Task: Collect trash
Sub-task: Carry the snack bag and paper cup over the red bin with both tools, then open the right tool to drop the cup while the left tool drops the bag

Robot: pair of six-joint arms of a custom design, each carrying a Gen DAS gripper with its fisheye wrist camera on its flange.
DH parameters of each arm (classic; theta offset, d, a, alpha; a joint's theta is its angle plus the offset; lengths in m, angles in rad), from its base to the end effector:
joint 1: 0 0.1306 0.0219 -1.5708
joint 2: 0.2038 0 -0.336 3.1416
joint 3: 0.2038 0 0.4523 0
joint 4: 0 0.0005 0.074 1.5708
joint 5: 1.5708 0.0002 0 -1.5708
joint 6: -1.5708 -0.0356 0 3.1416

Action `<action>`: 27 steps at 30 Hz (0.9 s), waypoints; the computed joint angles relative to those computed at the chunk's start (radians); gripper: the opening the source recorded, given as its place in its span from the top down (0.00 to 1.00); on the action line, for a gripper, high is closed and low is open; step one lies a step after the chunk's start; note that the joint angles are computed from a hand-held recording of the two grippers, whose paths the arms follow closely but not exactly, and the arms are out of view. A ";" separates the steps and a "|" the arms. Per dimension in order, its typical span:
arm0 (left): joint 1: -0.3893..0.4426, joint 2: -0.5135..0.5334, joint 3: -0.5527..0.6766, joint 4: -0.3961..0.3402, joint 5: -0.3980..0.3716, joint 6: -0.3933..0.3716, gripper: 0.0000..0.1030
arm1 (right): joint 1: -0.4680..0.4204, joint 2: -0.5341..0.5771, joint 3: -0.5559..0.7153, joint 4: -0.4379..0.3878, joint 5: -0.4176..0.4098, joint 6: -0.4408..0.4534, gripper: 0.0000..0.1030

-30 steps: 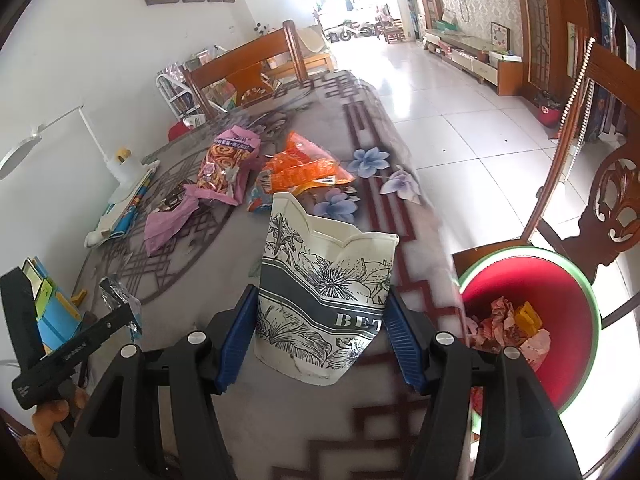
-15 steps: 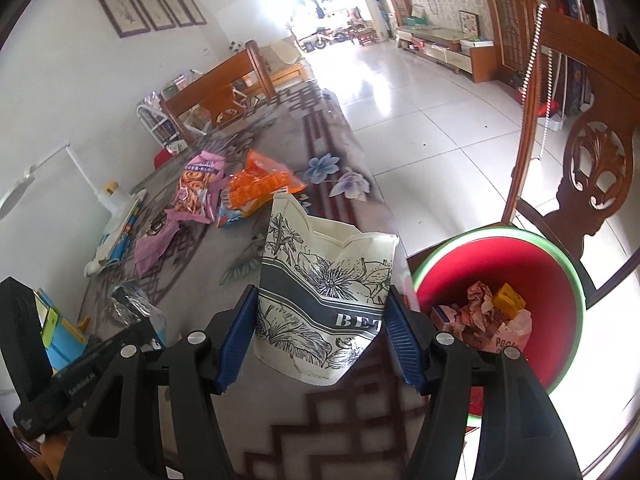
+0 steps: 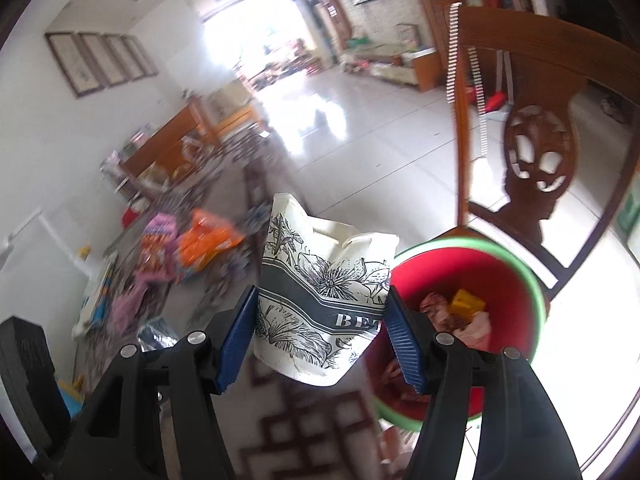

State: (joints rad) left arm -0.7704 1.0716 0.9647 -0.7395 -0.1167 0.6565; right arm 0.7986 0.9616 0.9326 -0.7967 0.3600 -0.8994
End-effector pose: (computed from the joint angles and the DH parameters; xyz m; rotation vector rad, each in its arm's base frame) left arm 0.3227 -0.3081 0.3218 0.0862 2.4733 -0.5043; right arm 0.2983 0.2876 0.3472 0.2866 2.3488 0.4086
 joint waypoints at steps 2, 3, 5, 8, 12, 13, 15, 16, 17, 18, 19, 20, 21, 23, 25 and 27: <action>-0.010 0.029 0.022 0.008 0.008 -0.010 0.74 | -0.011 -0.009 -0.007 -0.014 0.013 -0.011 0.40; -0.014 0.047 0.034 0.015 0.014 -0.017 0.74 | -0.019 -0.018 -0.013 -0.025 0.020 -0.017 0.40; -0.023 0.072 0.053 0.023 0.020 -0.023 0.74 | -0.029 -0.024 -0.020 -0.038 0.026 -0.021 0.40; -0.031 0.110 0.082 0.033 0.036 -0.028 0.74 | -0.052 -0.045 -0.042 -0.047 0.007 -0.032 0.40; -0.040 0.164 0.125 0.041 0.054 -0.046 0.74 | -0.080 -0.063 -0.063 -0.053 -0.017 -0.045 0.42; -0.043 0.174 0.133 0.042 0.056 -0.052 0.74 | -0.085 -0.067 -0.067 -0.053 -0.023 -0.051 0.42; -0.050 0.205 0.157 0.042 0.060 -0.065 0.74 | -0.094 -0.073 -0.072 -0.052 -0.032 -0.060 0.42; -0.052 0.215 0.164 0.041 0.063 -0.067 0.74 | -0.097 -0.075 -0.075 -0.050 -0.036 -0.063 0.42; -0.052 0.227 0.172 0.041 0.070 -0.068 0.74 | -0.101 -0.077 -0.077 -0.047 -0.040 -0.067 0.42; -0.054 0.240 0.182 0.040 0.080 -0.066 0.74 | -0.105 -0.080 -0.081 -0.044 -0.043 -0.073 0.42; -0.055 0.254 0.191 0.040 0.091 -0.066 0.74 | -0.107 -0.083 -0.084 -0.042 -0.043 -0.076 0.42; -0.054 0.269 0.203 0.039 0.098 -0.068 0.74 | -0.109 -0.087 -0.087 -0.040 -0.040 -0.081 0.42; -0.055 0.277 0.209 0.039 0.101 -0.072 0.74 | -0.110 -0.098 -0.094 -0.038 -0.031 -0.092 0.42; -0.060 0.292 0.221 0.038 0.102 -0.077 0.74 | -0.114 -0.113 -0.105 -0.036 -0.015 -0.113 0.41; -0.064 0.306 0.233 0.037 0.104 -0.082 0.74 | -0.119 -0.124 -0.111 -0.039 0.003 -0.131 0.41; -0.065 0.319 0.244 0.035 0.112 -0.088 0.74 | -0.124 -0.138 -0.121 -0.041 0.021 -0.153 0.41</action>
State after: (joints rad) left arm -0.8351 1.3905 1.2084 -0.7049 -0.0050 0.5682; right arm 0.6750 0.8233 0.8121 -0.8379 0.3806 -1.0528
